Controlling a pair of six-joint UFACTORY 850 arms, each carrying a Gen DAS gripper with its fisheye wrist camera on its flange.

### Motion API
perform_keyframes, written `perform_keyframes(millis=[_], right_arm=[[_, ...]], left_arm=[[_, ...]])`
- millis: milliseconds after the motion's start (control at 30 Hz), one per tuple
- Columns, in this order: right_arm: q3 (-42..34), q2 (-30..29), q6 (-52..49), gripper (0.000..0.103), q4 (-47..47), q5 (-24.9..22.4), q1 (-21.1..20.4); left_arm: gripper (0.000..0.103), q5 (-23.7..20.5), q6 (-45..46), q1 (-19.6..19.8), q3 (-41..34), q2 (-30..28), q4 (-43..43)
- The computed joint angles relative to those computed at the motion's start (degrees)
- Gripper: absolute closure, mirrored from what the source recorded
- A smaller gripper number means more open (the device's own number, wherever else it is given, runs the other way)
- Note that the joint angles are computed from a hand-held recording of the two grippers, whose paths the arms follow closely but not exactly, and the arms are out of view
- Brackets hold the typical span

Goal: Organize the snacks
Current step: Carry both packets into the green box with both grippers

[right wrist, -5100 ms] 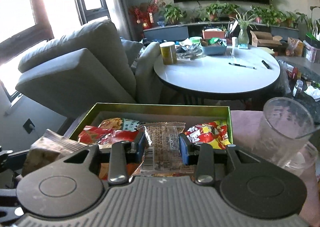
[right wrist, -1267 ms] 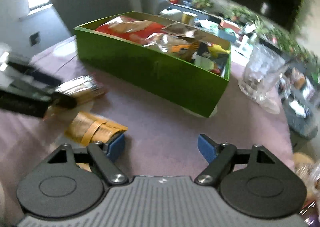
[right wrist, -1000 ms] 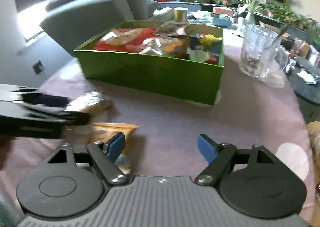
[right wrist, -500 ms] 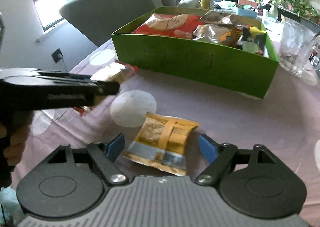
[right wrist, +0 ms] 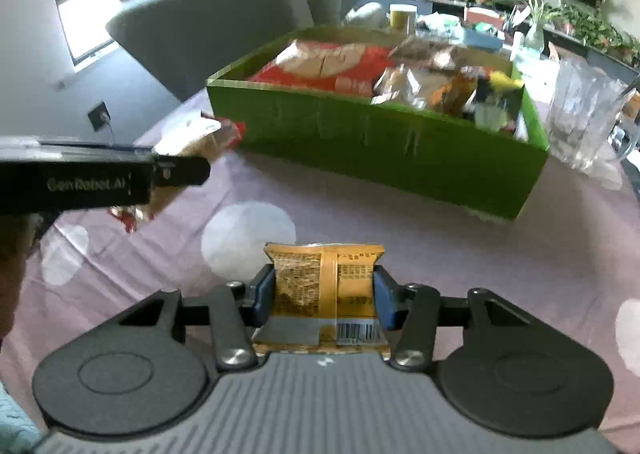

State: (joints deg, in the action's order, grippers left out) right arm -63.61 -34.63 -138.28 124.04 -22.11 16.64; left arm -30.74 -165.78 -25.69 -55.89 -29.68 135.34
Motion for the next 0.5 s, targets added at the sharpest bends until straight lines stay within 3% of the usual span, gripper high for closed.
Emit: perform_keyframes(millis=[267, 500], right_arm=[[-2.1, 1.3, -4.7, 0.023, 7.9, -5.9, -2.0], [-10.0, -2.0, -5.3, 0.023, 13.1, -6.7, -2.6]], left_arm=[[0.068, -0.8, 4.5, 0.5, -4.8, -0.4, -1.2], [0.068, 3.7, 8.8, 3.0, -15.4, -4.9, -3.4]])
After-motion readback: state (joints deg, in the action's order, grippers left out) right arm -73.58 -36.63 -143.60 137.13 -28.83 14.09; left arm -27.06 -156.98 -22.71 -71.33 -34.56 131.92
